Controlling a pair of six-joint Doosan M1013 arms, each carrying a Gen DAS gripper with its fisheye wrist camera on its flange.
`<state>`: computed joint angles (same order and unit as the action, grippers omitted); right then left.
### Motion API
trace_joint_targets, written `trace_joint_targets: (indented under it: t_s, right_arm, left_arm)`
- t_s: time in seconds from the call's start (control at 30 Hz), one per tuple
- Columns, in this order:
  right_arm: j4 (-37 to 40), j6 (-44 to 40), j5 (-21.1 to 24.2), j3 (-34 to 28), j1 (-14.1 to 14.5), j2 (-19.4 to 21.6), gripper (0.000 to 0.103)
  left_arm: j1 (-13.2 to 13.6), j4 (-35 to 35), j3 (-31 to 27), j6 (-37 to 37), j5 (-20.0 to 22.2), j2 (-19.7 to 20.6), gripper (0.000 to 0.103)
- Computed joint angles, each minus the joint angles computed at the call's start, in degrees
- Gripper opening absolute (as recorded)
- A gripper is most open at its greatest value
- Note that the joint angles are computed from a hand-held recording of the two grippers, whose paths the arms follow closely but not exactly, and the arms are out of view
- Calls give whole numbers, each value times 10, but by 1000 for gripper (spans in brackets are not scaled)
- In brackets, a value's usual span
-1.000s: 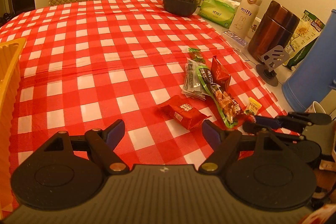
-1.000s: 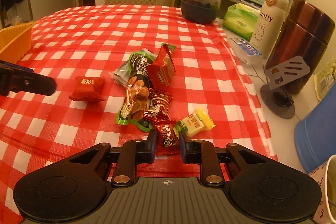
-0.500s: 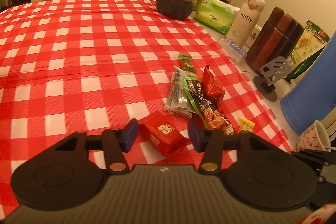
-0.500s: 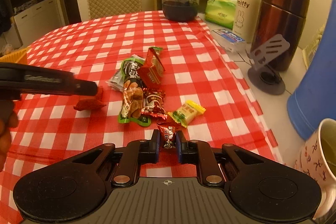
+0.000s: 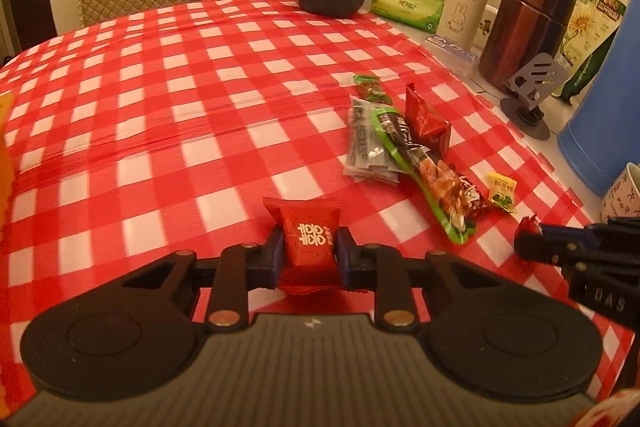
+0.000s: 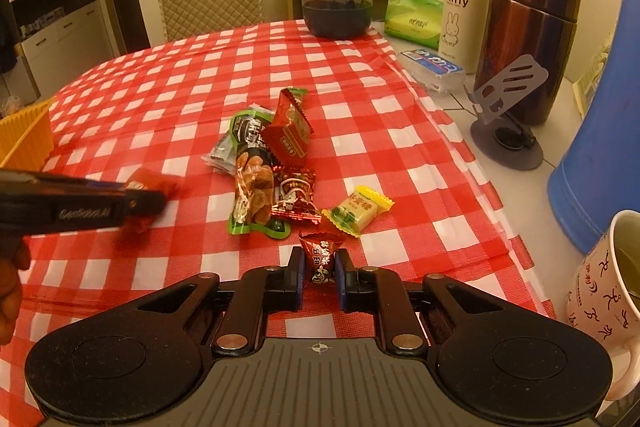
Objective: Organize snacks
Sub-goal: 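Grasp the red square packet with the left gripper while the right gripper grasps a red candy, then carry both snacks into the yellow tray and open both grippers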
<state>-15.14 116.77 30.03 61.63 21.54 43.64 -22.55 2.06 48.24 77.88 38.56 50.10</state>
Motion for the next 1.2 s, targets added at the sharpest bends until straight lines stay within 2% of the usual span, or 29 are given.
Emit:
trace_joint_targets:
  t_s: [0.4, 0.77, 0.97, 1.2]
  right_arm:
    - [16, 4, -21, 3, 8, -24, 16]
    - [52, -31, -44, 2, 33, -51, 16]
    - [101, -88, -50, -5, 51, -56, 16]
    - [193, -194, -32, -35, 73, -39, 16]
  left_arm:
    - [2, 25, 95, -36, -43, -80, 24]
    - [5, 88, 179, -108, -79, -156, 24]
    - [12, 146, 230, -168, -93, -198, 24]
    - [29, 197, 276, -229, -91, -235, 24]
